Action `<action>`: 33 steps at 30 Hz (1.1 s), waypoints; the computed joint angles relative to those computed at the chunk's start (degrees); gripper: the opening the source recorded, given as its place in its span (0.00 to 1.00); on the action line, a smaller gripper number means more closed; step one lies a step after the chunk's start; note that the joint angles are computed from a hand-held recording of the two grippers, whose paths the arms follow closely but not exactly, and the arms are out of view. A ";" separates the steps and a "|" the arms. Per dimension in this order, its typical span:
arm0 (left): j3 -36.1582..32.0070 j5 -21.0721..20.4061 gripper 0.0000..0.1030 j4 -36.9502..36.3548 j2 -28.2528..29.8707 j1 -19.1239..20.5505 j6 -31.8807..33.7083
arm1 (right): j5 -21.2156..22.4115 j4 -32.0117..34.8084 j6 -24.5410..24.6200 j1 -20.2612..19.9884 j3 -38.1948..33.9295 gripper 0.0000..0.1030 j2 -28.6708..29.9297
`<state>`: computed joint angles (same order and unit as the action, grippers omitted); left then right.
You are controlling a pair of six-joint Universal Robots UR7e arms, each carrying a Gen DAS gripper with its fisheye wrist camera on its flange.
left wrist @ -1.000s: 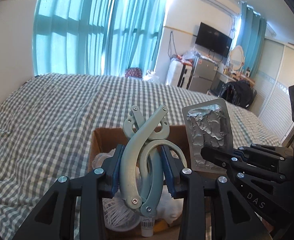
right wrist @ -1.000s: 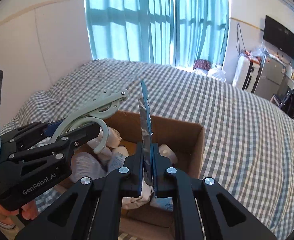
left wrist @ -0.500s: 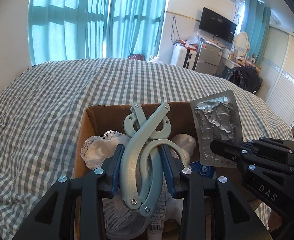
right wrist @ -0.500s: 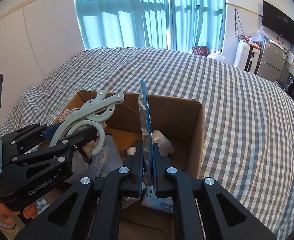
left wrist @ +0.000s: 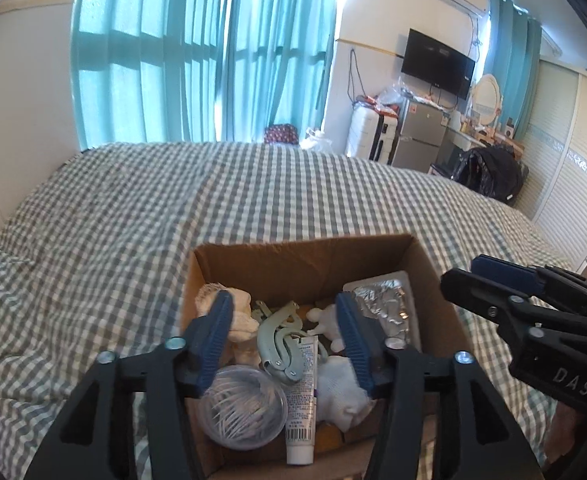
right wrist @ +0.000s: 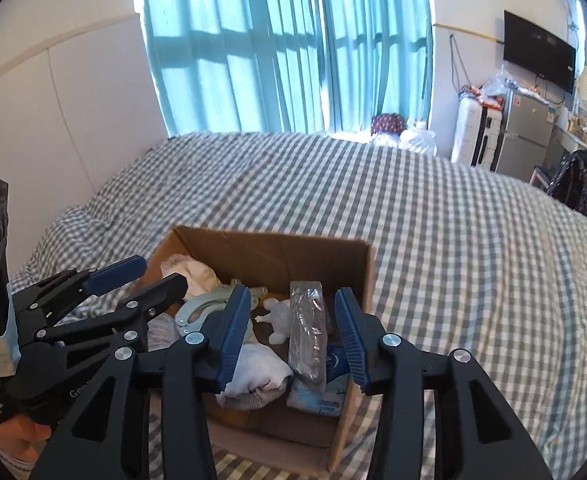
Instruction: Organize objects
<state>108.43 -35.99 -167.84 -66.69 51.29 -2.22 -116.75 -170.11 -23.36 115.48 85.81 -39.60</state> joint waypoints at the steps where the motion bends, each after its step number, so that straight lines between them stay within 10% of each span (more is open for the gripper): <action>1: 0.25 0.63 0.66 -0.52 -0.34 -0.52 -0.04 | -0.31 -0.08 0.11 0.43 0.10 0.46 -0.50; 17: 6.09 12.22 0.99 -10.43 -5.91 -12.31 5.00 | -1.76 -10.82 -0.88 6.54 10.71 0.82 -12.51; 33: 14.57 23.25 1.00 -19.27 -8.67 -20.20 6.12 | -9.22 -29.53 -8.71 10.53 19.94 1.00 -15.68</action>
<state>123.00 -12.74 -187.11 -75.37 31.08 3.89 -125.97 -199.64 -32.07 126.01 105.76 -55.28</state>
